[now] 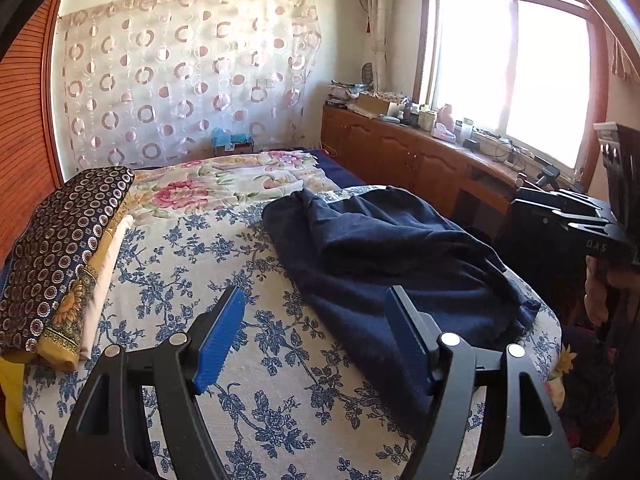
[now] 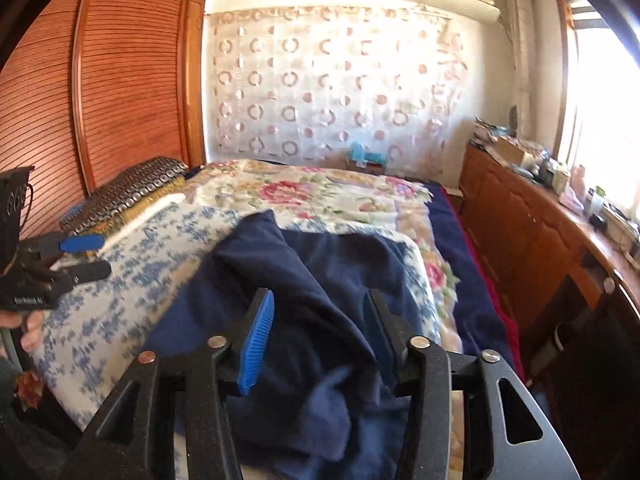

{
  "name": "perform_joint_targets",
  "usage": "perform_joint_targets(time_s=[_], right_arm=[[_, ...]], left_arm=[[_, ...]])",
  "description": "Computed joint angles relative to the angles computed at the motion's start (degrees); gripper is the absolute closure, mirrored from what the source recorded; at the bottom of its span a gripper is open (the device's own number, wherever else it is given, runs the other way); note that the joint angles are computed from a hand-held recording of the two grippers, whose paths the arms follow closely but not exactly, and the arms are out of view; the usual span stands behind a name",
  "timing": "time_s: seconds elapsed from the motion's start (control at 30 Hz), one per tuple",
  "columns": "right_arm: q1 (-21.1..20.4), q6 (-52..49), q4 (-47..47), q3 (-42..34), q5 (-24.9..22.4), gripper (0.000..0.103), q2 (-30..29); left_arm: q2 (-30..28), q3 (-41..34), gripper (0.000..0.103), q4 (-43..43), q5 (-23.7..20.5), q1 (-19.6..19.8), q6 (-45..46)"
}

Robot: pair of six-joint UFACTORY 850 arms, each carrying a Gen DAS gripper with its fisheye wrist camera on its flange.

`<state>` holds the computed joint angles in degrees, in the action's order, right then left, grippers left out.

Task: Fold small clothes
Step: 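Lift and fold the held side over the shirt with the right gripper, release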

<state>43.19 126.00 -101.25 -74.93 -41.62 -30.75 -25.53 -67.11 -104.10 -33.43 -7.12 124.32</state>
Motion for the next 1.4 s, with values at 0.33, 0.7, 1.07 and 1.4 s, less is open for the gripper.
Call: perform_joint_targets(time_s=[0.33, 0.7, 1.07, 1.4], right_arm=[[-5.94, -18.12, 10.03, -15.27, 16.03, 0.050, -8.92], [-8.83, -63.87, 51.44, -43.07, 14.92, 0.050, -26.74], [-10.09, -61.67, 43.88, -42.48, 12.53, 0.097, -25.72], [-16.71, -50.66, 39.92, -38.47, 4.09, 0.098, -18.92]], left_arm=[[-0.14, 0.19, 0.030, -2.55, -0.11, 0.99, 1.53], [-1.18, -0.48, 0.030, -2.22, -0.30, 2.00, 0.03], [-1.75, -0.66, 0.030, -0.95, -0.51, 2.53, -0.78], [-1.69, -0.33, 0.029, 0.11, -0.81, 2.14, -1.21]])
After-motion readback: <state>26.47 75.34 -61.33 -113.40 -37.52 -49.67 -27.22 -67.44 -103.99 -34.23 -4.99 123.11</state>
